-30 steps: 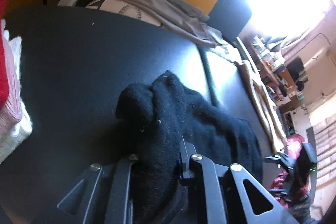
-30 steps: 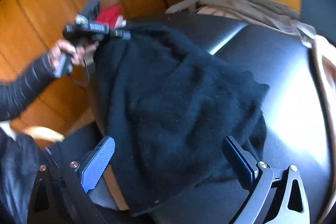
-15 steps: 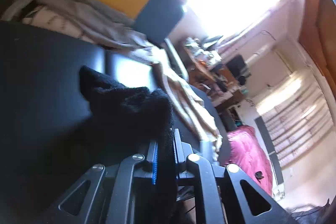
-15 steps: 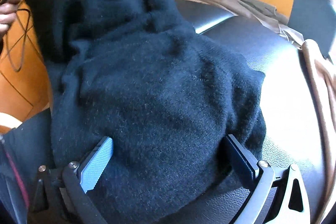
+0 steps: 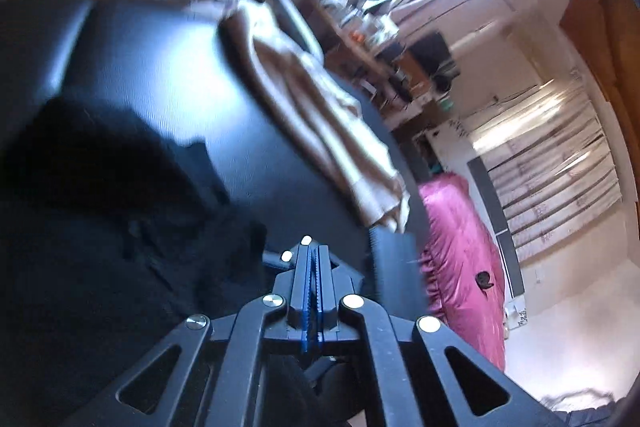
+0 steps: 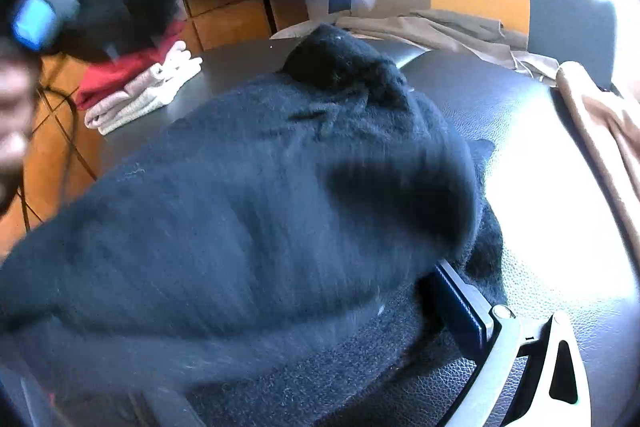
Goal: Fold clothes
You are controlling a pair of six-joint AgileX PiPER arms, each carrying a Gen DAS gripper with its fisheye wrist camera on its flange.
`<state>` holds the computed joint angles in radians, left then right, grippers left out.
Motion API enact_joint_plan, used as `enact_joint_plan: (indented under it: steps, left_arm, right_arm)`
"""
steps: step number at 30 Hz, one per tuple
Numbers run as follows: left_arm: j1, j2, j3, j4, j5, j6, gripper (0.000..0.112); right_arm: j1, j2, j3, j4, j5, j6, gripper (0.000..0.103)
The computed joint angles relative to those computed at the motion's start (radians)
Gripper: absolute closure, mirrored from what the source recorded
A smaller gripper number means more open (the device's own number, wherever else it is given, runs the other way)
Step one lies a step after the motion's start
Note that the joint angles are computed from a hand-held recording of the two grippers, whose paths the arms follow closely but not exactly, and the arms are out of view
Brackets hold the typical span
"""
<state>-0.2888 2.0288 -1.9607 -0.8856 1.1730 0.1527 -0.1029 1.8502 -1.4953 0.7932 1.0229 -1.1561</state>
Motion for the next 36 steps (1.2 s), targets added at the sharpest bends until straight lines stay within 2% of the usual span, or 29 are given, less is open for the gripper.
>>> enact_joint_plan:
  steps: [3,6,14,19,23,26,30,33,36]
  left_arm:
    - [0.029,-0.024,0.062,-0.069,-0.008,0.03,0.112]
    - [0.101,-0.112,0.18,-0.136,-0.021,0.091,0.097]
    - [0.331,-0.391,0.602,-0.124,-0.109,0.266,0.086]
    - [0.39,-0.484,0.812,-0.067,-0.165,0.29,0.083]
    - [0.431,-0.531,0.915,-0.076,-0.174,0.351,0.081]
    - [0.404,-0.569,0.95,-0.05,-0.206,0.38,0.08]
    - [0.382,-0.618,0.991,-0.03,-0.219,0.409,0.08]
    - [0.393,-0.657,1.022,-0.036,-0.19,0.458,0.08]
    - [0.409,-0.703,1.063,-0.039,-0.137,0.542,0.08]
  right_arm:
    - [-0.007,-0.008,0.021,0.015,-0.006,-0.021,0.0]
    - [0.004,-0.023,0.027,-0.019,-0.02,-0.019,0.0]
    - [0.008,-0.164,0.152,-0.165,-0.091,0.096,0.0]
    - [-0.027,-0.318,0.335,-0.198,-0.216,0.197,0.0]
    - [-0.027,-0.443,0.438,-0.318,-0.302,0.386,0.0]
    - [-0.09,-0.539,0.477,-0.267,-0.261,0.416,0.0]
    - [-0.216,-0.526,0.401,-0.1,-0.03,0.41,0.0]
    - [-0.253,-0.509,0.343,-0.007,0.103,0.429,0.0]
    - [-0.207,-0.524,0.301,0.021,0.162,0.427,0.0]
